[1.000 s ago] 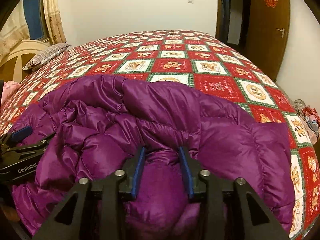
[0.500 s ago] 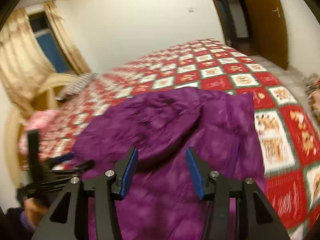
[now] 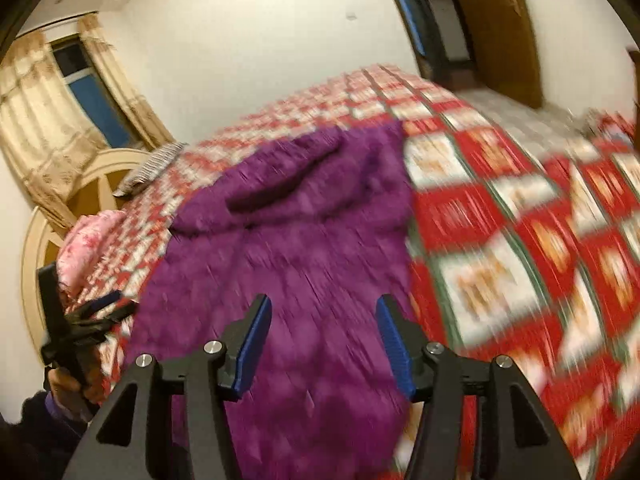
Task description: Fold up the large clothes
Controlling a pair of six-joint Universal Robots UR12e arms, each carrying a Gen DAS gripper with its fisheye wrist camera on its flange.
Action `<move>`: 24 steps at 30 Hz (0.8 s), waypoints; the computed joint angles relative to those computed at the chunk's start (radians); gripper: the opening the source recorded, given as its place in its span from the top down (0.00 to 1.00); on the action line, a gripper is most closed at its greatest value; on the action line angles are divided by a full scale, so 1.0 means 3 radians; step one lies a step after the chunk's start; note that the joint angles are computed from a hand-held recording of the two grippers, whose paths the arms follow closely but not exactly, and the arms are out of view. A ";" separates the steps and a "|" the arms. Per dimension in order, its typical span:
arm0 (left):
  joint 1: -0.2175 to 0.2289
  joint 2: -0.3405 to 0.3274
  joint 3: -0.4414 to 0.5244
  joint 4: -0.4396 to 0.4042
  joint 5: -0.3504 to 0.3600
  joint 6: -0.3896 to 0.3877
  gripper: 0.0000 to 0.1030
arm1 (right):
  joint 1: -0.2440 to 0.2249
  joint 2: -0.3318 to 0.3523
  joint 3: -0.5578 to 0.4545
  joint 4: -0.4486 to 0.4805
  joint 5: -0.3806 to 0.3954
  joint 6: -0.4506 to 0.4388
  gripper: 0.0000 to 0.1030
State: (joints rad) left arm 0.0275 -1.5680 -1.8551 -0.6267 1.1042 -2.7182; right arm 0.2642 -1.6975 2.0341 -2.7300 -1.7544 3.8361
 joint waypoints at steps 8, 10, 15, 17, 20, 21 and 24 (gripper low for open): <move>0.0288 0.0253 -0.0326 -0.0143 -0.0027 -0.0215 0.00 | 0.0152 -0.0187 0.0330 0.0264 0.0237 0.0573 0.46; 0.0354 0.0288 -0.0357 -0.0261 -0.0085 -0.0233 0.00 | 0.0185 -0.0140 0.0341 0.0241 0.0312 0.0563 0.46; 0.0451 0.0337 -0.0395 -0.0636 -0.0235 -0.0123 0.00 | 0.0168 -0.0033 0.0359 0.0206 0.0595 0.0599 0.46; 0.0454 0.0340 -0.0430 -0.0647 -0.0220 -0.0092 0.00 | 0.0161 -0.0004 0.0370 0.0179 0.0721 0.0620 0.46; 0.0404 0.0301 -0.0407 -0.0763 -0.0021 -0.0081 0.01 | 0.0176 0.0042 0.0370 0.0152 0.0773 0.0566 0.46; 0.0396 0.0298 -0.0414 -0.0738 0.0000 -0.0079 0.02 | 0.0180 0.0053 0.0363 0.0144 0.0762 0.0540 0.46; 0.0419 0.0309 -0.0427 -0.0726 -0.0089 -0.0018 0.19 | 0.0181 0.0076 0.0360 0.0085 0.0770 0.0457 0.46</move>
State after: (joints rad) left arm 0.1531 -1.4754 -1.9834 -0.8444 1.0774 -2.7236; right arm 0.3184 -1.6746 2.1420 -2.7044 -1.5235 3.9733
